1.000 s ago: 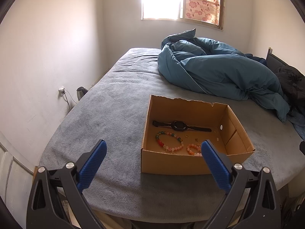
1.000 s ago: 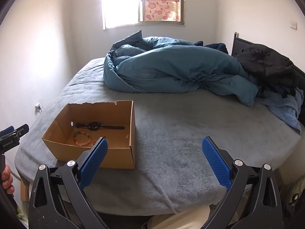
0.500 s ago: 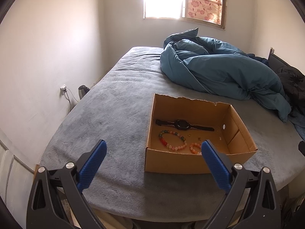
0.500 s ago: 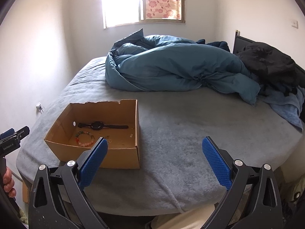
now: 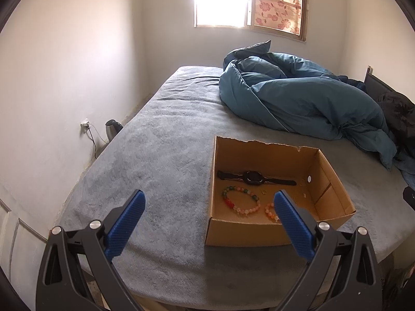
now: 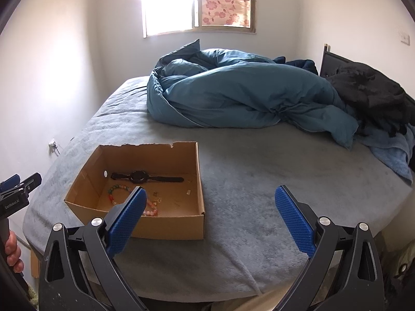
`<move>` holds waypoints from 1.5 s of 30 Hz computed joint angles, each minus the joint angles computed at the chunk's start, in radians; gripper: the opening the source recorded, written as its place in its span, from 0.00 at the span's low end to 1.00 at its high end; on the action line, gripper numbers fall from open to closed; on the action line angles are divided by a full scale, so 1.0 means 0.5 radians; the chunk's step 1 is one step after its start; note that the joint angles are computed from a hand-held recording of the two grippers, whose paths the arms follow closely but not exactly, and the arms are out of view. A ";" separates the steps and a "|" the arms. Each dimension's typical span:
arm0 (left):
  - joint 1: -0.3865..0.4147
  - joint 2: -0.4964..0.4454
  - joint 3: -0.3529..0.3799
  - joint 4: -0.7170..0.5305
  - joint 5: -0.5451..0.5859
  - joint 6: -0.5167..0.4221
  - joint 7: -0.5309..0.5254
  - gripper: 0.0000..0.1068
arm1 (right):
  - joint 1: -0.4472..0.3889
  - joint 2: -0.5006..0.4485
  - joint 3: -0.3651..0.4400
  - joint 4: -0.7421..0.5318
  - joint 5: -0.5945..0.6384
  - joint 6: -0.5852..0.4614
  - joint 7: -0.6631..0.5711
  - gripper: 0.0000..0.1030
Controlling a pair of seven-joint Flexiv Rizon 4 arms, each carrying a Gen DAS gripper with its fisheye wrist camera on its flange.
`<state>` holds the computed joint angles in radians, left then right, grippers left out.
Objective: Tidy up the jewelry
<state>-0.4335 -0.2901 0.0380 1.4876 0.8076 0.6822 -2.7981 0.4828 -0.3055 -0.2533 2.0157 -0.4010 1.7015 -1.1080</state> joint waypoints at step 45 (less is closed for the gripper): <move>0.023 -0.035 0.028 -0.016 -0.047 0.052 0.048 0.91 | 0.012 -0.029 -0.036 -0.045 -0.116 -0.048 0.135 0.92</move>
